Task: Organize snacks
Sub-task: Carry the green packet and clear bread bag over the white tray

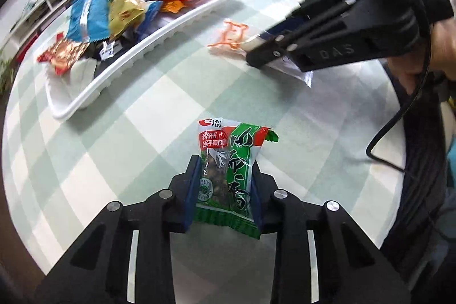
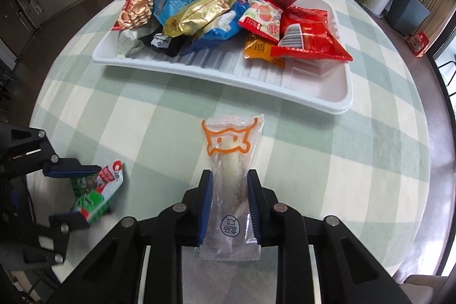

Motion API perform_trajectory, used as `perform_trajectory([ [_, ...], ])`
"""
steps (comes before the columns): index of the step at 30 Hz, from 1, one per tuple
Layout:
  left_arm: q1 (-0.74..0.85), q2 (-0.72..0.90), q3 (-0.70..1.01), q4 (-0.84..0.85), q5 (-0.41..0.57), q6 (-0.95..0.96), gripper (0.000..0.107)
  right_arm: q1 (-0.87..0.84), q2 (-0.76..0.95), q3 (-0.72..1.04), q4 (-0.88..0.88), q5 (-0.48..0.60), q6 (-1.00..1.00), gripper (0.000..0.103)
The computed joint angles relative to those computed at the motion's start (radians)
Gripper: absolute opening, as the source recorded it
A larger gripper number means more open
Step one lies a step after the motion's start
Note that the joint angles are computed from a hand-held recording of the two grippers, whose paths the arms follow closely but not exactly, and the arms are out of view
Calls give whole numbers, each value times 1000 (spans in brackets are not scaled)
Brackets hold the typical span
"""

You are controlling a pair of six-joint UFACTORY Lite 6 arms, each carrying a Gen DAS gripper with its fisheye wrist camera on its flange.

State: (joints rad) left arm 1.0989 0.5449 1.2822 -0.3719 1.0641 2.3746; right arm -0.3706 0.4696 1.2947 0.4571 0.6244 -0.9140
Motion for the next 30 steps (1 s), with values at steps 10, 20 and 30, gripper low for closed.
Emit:
perform_trajectory([
  [10, 91, 142, 258, -24, 318, -165, 26, -214, -152, -134, 296, 172, -296, 24],
  [20, 60, 234, 487, -134, 583, -396, 25, -290, -141, -57, 414, 312, -299, 23],
  [30, -69, 432, 978, -385, 798, -787, 25, -228, 0, 274, 441, 375, -154, 23],
])
